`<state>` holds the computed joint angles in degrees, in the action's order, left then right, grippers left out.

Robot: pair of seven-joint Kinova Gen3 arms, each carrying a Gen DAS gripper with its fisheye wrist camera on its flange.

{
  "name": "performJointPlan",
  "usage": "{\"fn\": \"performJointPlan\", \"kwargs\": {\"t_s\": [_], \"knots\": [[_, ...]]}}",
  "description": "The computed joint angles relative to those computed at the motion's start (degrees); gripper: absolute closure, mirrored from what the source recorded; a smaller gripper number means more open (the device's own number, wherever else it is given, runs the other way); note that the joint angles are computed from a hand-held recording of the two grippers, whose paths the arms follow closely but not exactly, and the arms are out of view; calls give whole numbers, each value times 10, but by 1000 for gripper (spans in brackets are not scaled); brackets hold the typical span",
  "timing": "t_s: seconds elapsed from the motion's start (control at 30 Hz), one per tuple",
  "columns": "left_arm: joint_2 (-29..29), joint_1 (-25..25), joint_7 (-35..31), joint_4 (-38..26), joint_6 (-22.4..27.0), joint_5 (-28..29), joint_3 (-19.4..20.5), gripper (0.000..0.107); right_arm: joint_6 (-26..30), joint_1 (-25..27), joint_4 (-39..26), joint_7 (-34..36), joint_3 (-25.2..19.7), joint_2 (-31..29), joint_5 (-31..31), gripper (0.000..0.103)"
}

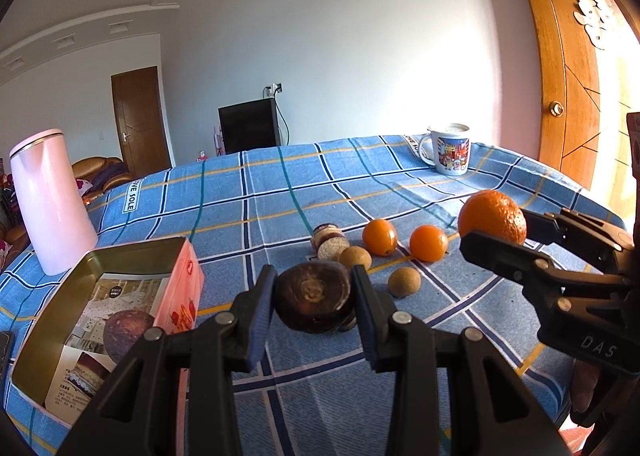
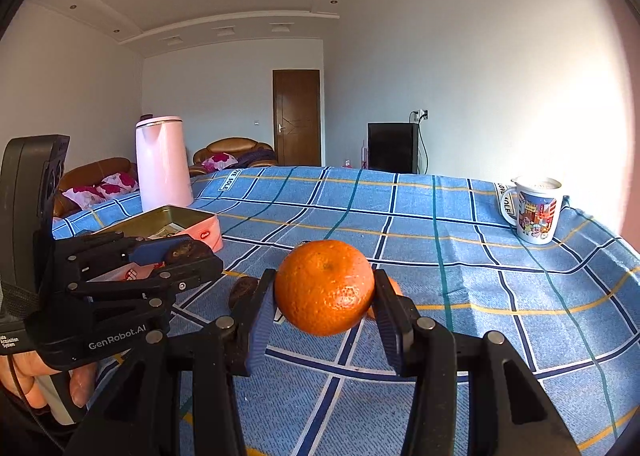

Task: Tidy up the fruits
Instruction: 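Carry the orange and the dark cake into the tin and release both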

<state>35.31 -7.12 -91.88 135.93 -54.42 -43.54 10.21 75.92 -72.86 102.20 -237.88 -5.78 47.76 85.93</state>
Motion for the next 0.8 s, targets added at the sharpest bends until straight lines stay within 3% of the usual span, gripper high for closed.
{"fn": "performJointPlan", "kwargs": {"t_s": [0.53,0.8], "knots": [[7,-8,-9,12,-39,-7,-4,68,33,-15,-4,-7,3,13,6,55],[-7,-48,83,-13,0,-67,1,68,6,1,-19,20,1,-1,-18,55]]}}
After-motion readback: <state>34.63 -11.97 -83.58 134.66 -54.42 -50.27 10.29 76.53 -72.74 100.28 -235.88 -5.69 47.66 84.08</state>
